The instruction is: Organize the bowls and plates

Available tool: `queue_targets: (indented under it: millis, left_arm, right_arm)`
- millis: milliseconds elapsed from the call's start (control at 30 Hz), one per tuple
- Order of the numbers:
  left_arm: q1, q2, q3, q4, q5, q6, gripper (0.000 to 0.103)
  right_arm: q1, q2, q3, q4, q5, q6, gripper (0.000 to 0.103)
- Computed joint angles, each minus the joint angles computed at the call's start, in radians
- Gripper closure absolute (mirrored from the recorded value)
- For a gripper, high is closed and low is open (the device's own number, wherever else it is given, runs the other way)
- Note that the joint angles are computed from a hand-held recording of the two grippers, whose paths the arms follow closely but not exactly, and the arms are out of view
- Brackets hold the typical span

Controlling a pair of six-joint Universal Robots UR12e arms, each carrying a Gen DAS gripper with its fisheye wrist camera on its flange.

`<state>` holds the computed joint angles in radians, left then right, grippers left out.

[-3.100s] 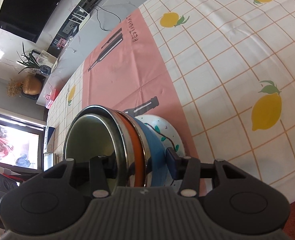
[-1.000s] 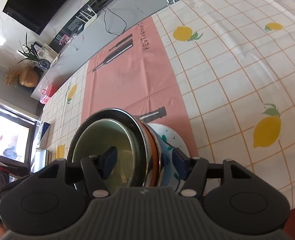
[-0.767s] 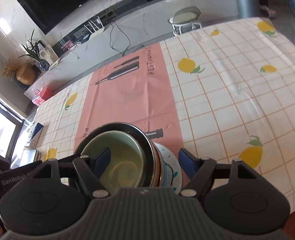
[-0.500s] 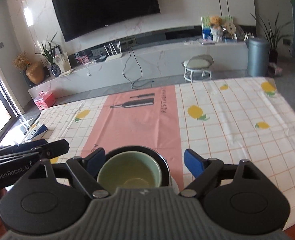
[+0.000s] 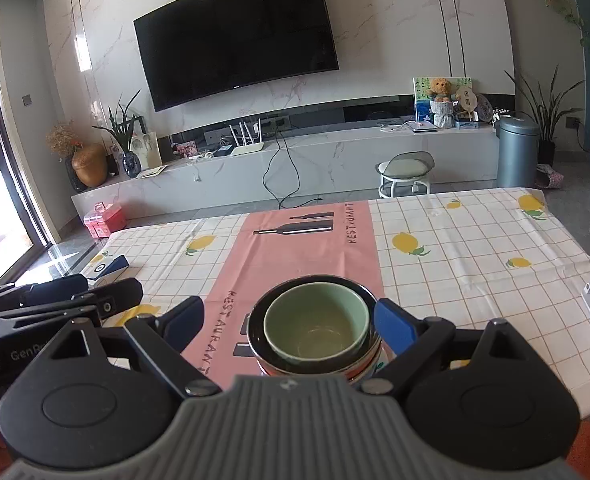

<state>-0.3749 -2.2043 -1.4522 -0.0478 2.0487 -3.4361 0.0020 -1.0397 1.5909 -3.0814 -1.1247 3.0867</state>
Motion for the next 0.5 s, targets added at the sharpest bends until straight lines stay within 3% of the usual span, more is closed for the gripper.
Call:
queue_targets:
  millis: [133,267,500]
  left_arm:
    - [0.004,0.003,-0.011,-0.03,-0.012,-0.031,0.021]
    - [0.006,0.009,-0.027,-0.078,-0.025,-0.058,0.02]
    - [0.006,0.001,-0.019,-0.151,-0.037,-0.085,0.019]
  right_arm:
    - [0.009,-0.008,0.033,-0.032,-0.049,-0.037,0.012]
    - [0.025,-0.006,0.05,-0.049,-0.15,-0.074,0.011]
    - [0.028,0.005,0.04,0.042,-0.187,-0.05,0.008]
